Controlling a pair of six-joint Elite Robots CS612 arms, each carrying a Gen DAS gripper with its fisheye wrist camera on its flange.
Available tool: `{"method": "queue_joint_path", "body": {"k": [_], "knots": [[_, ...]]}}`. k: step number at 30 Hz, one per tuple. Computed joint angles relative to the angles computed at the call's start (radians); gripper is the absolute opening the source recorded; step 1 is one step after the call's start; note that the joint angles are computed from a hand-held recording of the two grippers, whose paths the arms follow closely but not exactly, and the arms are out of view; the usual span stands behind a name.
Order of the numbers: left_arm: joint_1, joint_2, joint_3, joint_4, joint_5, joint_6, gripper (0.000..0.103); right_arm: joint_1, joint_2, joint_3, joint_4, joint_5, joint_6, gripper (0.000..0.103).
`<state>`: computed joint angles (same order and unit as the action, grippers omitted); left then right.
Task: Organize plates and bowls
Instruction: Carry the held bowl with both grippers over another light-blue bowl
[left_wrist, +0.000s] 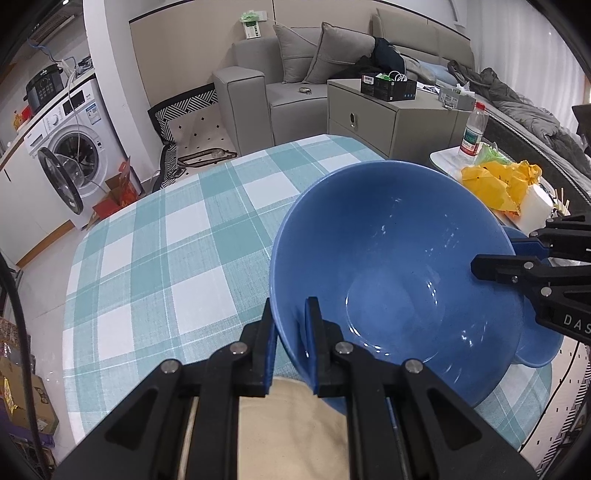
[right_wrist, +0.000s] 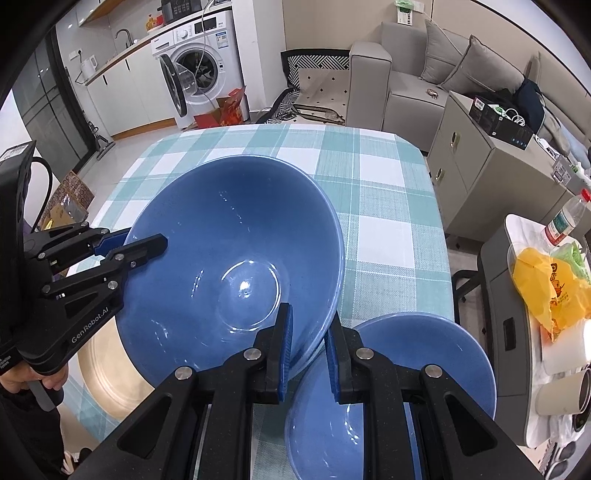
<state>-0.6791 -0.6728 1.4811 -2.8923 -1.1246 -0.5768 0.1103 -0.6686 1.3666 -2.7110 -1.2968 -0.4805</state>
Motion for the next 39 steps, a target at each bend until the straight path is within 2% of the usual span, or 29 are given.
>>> {"method": "queue_joint_path", "body": {"k": [24, 39], "knots": [[-0.004, 0.018, -0.022, 0.060, 0.014, -0.007, 0.012, 0.014, 0.026, -0.025, 0.023, -0.064, -0.011, 0.017], [-0.007, 0.022, -0.026, 0.066, 0.032, 0.005, 0.013, 0.030, 0.028, -0.011, -0.024, -0.133, -0.029, 0.017]]}}
